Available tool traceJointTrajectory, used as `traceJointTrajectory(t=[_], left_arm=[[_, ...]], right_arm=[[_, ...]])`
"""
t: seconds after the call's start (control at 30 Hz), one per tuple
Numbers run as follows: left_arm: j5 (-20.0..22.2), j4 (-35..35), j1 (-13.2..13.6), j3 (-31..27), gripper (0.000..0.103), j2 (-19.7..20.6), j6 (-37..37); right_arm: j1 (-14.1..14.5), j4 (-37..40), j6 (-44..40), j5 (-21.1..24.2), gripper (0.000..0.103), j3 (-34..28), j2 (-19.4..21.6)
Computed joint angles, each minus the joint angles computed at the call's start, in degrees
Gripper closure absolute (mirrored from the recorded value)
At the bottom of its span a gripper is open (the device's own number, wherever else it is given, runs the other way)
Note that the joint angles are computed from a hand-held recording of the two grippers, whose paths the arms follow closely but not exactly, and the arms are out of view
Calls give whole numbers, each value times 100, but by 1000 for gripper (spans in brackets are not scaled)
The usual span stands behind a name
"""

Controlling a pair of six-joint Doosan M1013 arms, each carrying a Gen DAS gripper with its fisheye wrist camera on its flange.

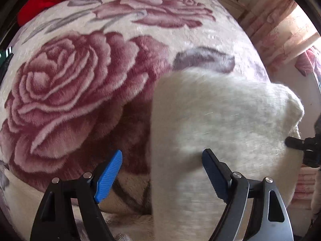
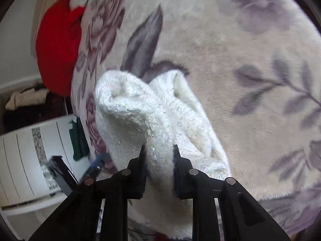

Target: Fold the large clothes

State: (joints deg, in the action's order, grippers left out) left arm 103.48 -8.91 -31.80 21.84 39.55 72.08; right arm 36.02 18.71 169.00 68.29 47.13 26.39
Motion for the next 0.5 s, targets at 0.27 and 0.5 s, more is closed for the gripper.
traceJointTrajectory(t=[0.27, 0.5], left_arm=[[-352, -345, -46, 425, 6, -85, 25], [157, -22, -121, -675, 6, 338, 133]], right_arm=[[-30, -112, 92, 1036, 84, 360, 192], [-242, 215, -317, 1990, 39, -333, 465]])
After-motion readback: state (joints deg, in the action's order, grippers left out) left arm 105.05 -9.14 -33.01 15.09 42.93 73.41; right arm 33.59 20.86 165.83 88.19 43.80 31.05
